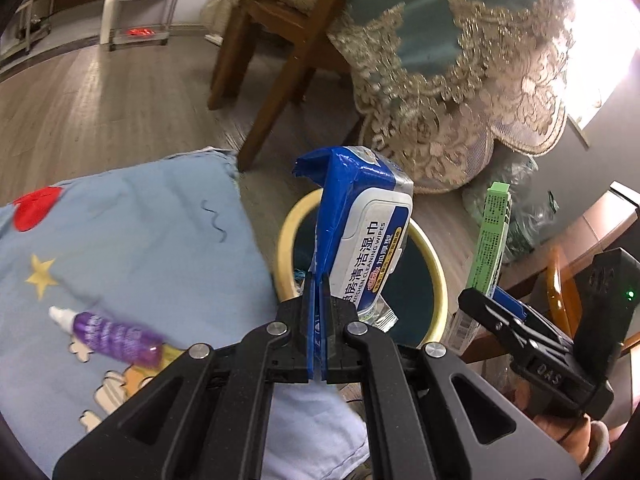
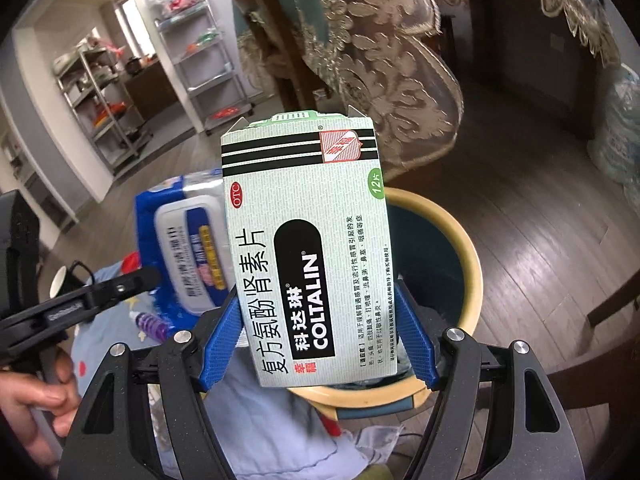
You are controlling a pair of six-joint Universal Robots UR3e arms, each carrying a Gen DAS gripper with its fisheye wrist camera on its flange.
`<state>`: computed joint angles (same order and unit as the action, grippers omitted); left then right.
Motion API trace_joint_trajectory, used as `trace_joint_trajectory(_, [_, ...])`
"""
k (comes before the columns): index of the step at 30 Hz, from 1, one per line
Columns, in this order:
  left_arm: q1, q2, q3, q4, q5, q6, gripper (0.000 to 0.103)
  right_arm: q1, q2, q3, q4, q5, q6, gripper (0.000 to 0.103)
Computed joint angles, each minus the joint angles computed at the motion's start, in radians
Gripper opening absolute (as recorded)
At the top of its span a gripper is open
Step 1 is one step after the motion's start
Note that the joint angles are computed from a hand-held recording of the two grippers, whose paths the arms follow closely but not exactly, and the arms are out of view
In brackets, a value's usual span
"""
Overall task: Collect trash
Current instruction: 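Carry the wet-wipe pack and COLTALIN box over the bin and open both grippers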
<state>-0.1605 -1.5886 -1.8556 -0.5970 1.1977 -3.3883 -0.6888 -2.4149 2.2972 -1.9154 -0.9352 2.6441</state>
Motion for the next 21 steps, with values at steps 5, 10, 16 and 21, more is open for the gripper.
trace_joint_trajectory(5, [-0.036,-0.117,0.082,0.005,0.025,-0.009,0.001,-0.018,0.006,-0.005,0.020,-0.009,-0.015,0.073])
trace_joint_trajectory(10, [-0.058,-0.221,0.160,-0.008,0.028,-0.004,0.002,-0.017,0.041,0.000,-0.007,-0.017,-0.007,0.073])
trace_joint_trajectory(16, [-0.067,-0.264,0.183,-0.003,0.009,-0.006,0.013,0.070,0.143,-0.011,-0.143,-0.073,0.081,0.073])
trace_joint_trajectory(21, [-0.048,-0.235,0.151,0.025,-0.003,-0.011,0.048,0.097,0.185,-0.010,-0.192,-0.096,0.107,0.073])
